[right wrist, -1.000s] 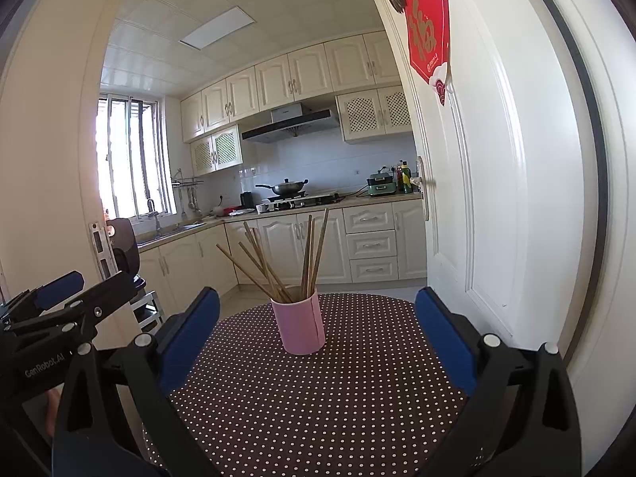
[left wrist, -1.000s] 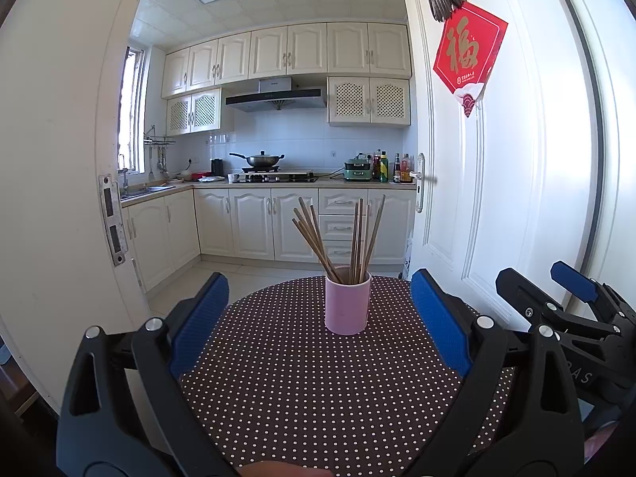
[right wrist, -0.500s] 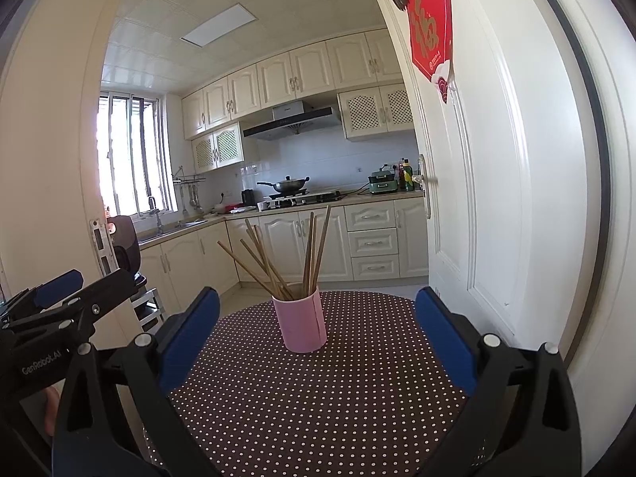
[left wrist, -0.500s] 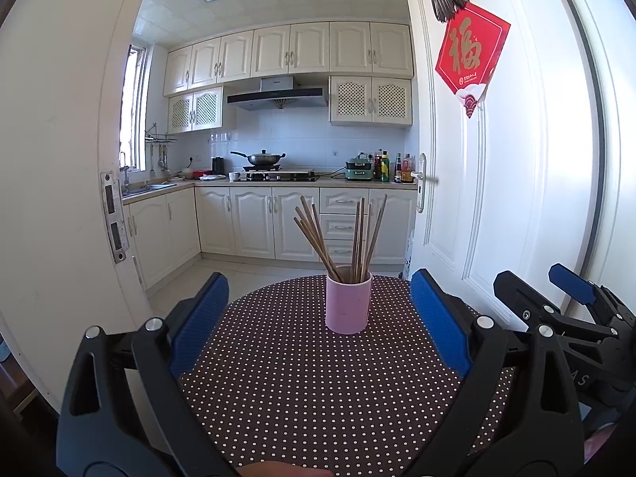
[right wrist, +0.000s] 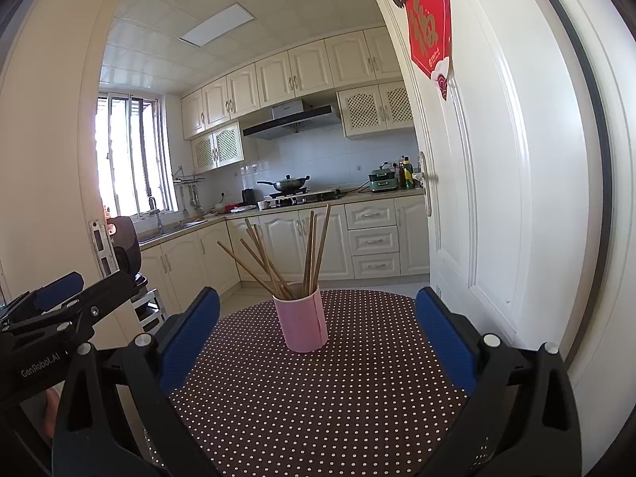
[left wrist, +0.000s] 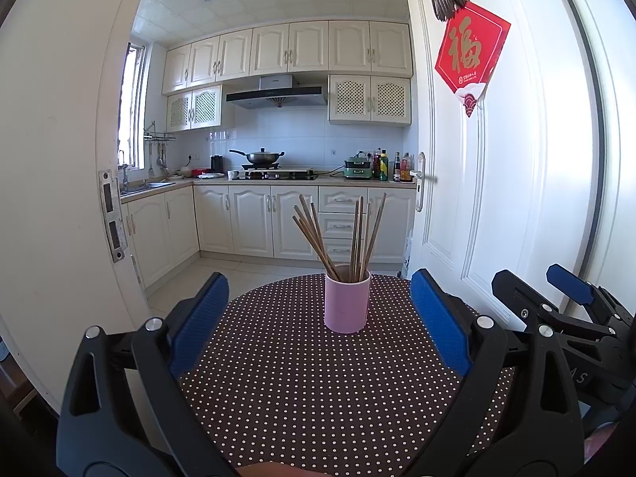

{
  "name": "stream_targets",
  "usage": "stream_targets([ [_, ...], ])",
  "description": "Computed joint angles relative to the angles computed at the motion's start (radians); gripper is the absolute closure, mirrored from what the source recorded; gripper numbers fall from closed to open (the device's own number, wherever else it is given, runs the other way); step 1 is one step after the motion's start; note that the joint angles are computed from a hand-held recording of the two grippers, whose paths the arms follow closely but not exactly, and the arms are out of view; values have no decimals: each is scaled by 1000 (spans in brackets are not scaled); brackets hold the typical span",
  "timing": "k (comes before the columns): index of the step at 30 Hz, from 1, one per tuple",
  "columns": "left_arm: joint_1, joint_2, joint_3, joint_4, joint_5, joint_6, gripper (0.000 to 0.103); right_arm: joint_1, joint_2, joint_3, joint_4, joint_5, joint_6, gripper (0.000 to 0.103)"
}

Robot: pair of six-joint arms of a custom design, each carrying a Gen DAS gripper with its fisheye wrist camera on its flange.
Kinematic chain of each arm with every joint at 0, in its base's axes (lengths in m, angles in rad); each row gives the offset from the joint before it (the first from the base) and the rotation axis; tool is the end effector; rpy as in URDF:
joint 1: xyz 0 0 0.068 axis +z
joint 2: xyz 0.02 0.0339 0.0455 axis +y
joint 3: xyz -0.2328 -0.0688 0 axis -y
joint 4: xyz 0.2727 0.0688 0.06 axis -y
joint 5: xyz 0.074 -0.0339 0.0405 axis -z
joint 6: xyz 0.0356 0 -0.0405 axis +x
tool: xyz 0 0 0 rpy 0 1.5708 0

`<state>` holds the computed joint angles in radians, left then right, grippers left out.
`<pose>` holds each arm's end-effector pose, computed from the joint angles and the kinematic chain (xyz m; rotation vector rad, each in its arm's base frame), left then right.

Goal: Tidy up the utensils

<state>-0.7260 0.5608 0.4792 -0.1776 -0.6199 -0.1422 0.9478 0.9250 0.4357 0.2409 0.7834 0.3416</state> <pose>0.1626 -0.1167 0.2485 0.0896 1.7791 -0.0571 0.1633 0.1843 0.1998 0.0137 1.7514 0.2291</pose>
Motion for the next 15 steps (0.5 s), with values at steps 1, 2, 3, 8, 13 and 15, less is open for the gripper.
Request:
stream_targets([
  [1,0,1,1,-1,1,-1,12,-1,1,1,-2,-1,2,8],
  [2,1,3,2,-2,2,-2,12,-1,1,1,-3,-2,4,8],
  [3,2,5,3,-2,4,-2,12,-3,2,2,-3,-4,4,8],
  [8,11,16,10,-1,18,-7,12,-6,3,4,-5,-7,7,8],
  [13,19,21,12,-3,31,-12,12,-9,1,3,-10,-12,12,8],
  [15,19,18,10,-4,31,-12,12,-8,1,3,-9,-13,14,8],
])
